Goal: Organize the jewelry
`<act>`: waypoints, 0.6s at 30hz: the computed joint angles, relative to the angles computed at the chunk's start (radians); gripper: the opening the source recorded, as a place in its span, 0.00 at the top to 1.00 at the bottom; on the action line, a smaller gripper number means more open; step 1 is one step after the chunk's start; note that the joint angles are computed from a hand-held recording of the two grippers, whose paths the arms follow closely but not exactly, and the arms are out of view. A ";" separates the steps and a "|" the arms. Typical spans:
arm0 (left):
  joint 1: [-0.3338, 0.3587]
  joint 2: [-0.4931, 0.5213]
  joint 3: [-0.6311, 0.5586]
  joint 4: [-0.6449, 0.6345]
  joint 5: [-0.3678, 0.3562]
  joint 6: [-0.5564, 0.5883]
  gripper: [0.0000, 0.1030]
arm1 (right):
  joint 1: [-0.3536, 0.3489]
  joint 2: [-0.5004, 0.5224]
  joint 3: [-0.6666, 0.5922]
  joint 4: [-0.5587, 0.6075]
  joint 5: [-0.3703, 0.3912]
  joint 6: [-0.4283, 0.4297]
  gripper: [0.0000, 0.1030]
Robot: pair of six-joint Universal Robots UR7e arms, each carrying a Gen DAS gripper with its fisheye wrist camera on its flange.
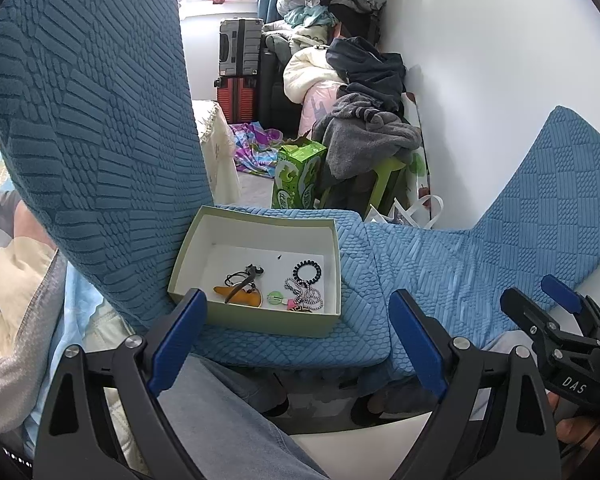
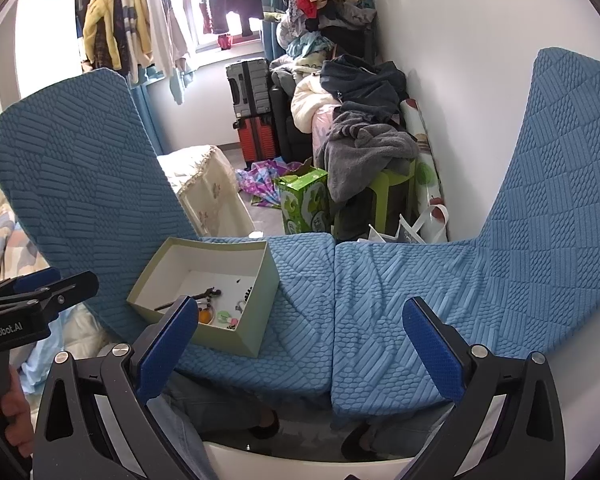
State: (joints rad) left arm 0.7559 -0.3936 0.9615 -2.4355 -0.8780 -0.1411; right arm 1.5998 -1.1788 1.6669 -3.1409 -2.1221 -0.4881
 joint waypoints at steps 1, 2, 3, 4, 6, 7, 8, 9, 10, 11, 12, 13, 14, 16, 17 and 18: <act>-0.001 0.000 0.000 -0.002 0.000 0.000 0.11 | 0.000 0.001 0.000 0.000 -0.002 -0.003 0.01; -0.001 0.001 -0.002 0.001 -0.001 0.000 0.11 | 0.000 0.001 0.000 0.002 -0.003 -0.005 0.01; 0.000 0.001 -0.001 0.003 -0.001 -0.002 0.11 | 0.001 0.002 0.001 0.001 -0.003 -0.007 0.01; -0.001 0.001 -0.002 0.010 -0.002 -0.003 0.11 | 0.000 0.002 0.002 0.001 -0.003 -0.007 0.01; -0.002 0.001 -0.003 0.019 -0.004 -0.007 0.11 | 0.000 0.002 0.003 0.004 -0.003 -0.011 0.01; -0.002 0.002 -0.004 0.021 -0.008 -0.008 0.11 | 0.000 0.003 0.004 0.003 -0.006 -0.014 0.01; -0.003 0.003 -0.007 0.026 -0.008 -0.010 0.10 | 0.000 0.005 0.004 0.002 -0.008 -0.015 0.01; -0.004 0.005 -0.008 0.028 -0.006 -0.010 0.10 | 0.000 0.004 0.004 0.005 -0.010 -0.014 0.01; -0.005 0.006 -0.009 0.029 -0.004 -0.010 0.10 | 0.000 0.005 0.004 0.006 -0.010 -0.013 0.01; -0.005 0.006 -0.010 0.031 -0.004 -0.011 0.10 | 0.000 0.004 0.004 0.004 -0.010 -0.013 0.01; -0.006 0.006 -0.010 0.030 -0.003 -0.013 0.10 | 0.000 0.006 0.003 0.003 -0.011 -0.014 0.01; -0.005 0.007 -0.010 0.028 -0.004 -0.014 0.10 | 0.000 0.006 0.004 0.002 -0.011 -0.015 0.01; -0.004 0.009 -0.013 0.030 -0.004 -0.014 0.10 | 0.000 0.005 0.004 0.002 -0.011 -0.015 0.01; -0.005 0.009 -0.011 0.028 0.000 -0.014 0.10 | 0.000 0.005 0.003 0.004 -0.011 -0.014 0.01; -0.004 0.008 -0.009 0.025 -0.001 -0.014 0.10 | 0.000 0.005 0.003 0.005 -0.011 -0.014 0.01; -0.004 0.008 -0.008 0.025 -0.002 -0.016 0.10 | 0.000 0.005 0.003 0.005 -0.011 -0.014 0.01</act>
State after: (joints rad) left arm 0.7514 -0.3855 0.9532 -2.4108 -0.8796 -0.1568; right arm 1.5998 -1.1741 1.6702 -3.1362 -2.1328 -0.5021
